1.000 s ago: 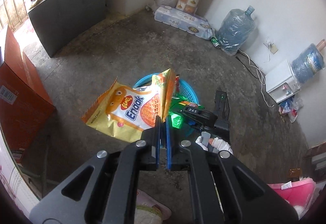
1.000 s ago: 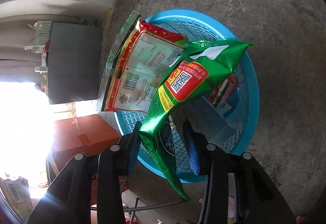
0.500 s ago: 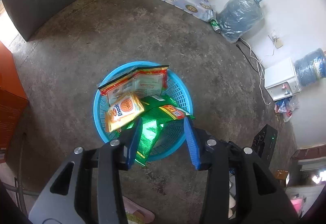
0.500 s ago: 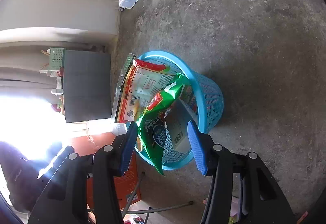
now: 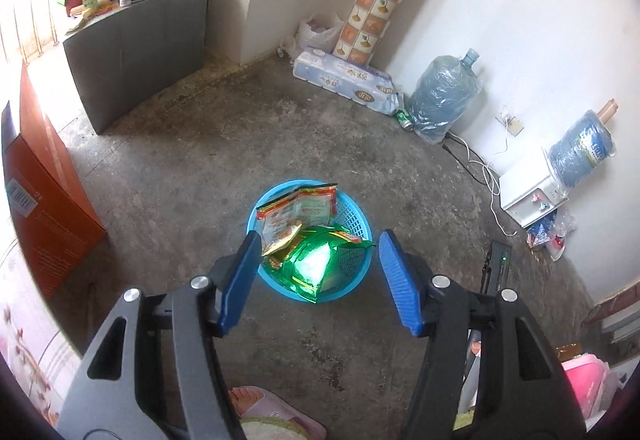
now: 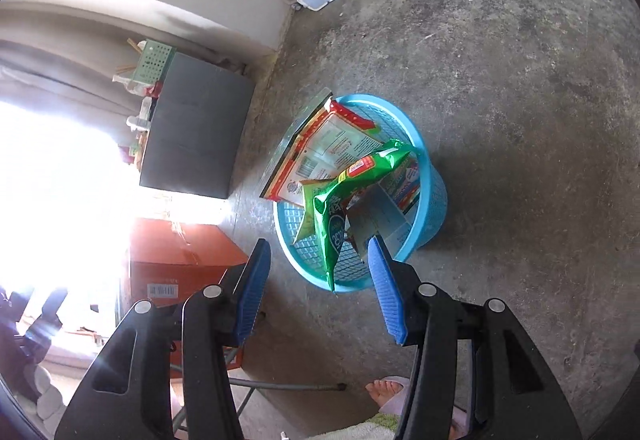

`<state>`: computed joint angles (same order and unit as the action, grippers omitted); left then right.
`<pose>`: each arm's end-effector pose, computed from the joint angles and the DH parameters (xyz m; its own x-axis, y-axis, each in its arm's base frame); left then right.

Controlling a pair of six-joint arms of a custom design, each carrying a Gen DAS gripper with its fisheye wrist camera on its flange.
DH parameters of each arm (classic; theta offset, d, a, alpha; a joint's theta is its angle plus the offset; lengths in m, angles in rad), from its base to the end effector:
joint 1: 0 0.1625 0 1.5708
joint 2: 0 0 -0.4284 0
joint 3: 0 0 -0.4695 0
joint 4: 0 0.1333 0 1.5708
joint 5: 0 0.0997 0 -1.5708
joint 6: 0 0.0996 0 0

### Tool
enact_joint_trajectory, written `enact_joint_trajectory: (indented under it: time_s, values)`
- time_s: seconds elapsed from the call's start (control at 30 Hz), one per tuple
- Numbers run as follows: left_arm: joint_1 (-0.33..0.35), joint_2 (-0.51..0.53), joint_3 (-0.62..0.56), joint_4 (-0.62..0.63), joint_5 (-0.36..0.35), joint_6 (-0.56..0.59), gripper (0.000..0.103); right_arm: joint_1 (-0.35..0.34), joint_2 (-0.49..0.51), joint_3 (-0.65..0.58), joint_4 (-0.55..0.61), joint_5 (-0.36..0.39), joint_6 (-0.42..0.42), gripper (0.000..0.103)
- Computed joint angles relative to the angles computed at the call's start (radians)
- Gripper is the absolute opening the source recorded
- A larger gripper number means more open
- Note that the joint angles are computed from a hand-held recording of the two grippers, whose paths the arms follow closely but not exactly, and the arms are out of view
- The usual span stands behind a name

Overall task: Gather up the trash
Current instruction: 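Return both tools to the table and grasp the white drink bottle with the right tool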

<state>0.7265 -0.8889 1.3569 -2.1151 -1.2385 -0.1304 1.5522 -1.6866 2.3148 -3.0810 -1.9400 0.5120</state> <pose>-0.4846 -0.6524 0.1970 -0.7379 0.5981 -0.3126 0.6549 0.7464 -0.1179 0.0887 -0.4672 0.3300 -0.8026 0.5693 -0.1783 0.4646 0.4090 -0.7854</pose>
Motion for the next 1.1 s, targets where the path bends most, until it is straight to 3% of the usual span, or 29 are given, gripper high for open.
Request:
enact_joint_trajectory:
  time_s: [0.13, 0.3, 0.47, 0.6, 0.7, 0.83, 0.93, 1.03, 1.1]
  values:
    - [-0.021, -0.190, 0.181, -0.092, 0.038, -0.062, 0.062, 0.082, -0.026, 0.006, 0.082, -0.010, -0.017, 0.056]
    - [-0.061, -0.431, 0.391, -0.165, 0.168, -0.128, 0.065, 0.241, -0.006, -0.054, 0.169, -0.092, -0.105, 0.059]
    - [-0.092, -0.665, 0.555, -0.129, 0.314, -0.242, 0.068, 0.401, 0.098, -0.166, 0.194, -0.134, -0.233, 0.065]
    - [-0.101, -0.844, 0.646, -0.036, 0.407, -0.382, 0.068, 0.494, 0.247, -0.311, 0.248, -0.070, -0.368, 0.067]
    - [-0.107, -0.957, 0.691, 0.033, 0.475, -0.465, 0.068, 0.554, 0.399, -0.459, 0.324, -0.007, -0.476, 0.077]
    - [-0.101, -1.082, 0.717, 0.128, 0.544, -0.565, 0.068, 0.620, 0.633, -0.695, 0.478, 0.060, -0.694, 0.090]
    - [-0.099, -1.148, 0.725, 0.195, 0.589, -0.629, 0.068, 0.665, 0.803, -0.872, 0.596, 0.041, -0.884, 0.090]
    - [-0.101, -1.197, 0.729, 0.256, 0.626, -0.690, 0.068, 0.698, 0.944, -1.002, 0.658, -0.023, -1.094, 0.090]
    - [-0.097, -1.224, 0.729, 0.283, 0.631, -0.709, 0.068, 0.711, 1.033, -1.103, 0.741, -0.072, -1.180, 0.090]
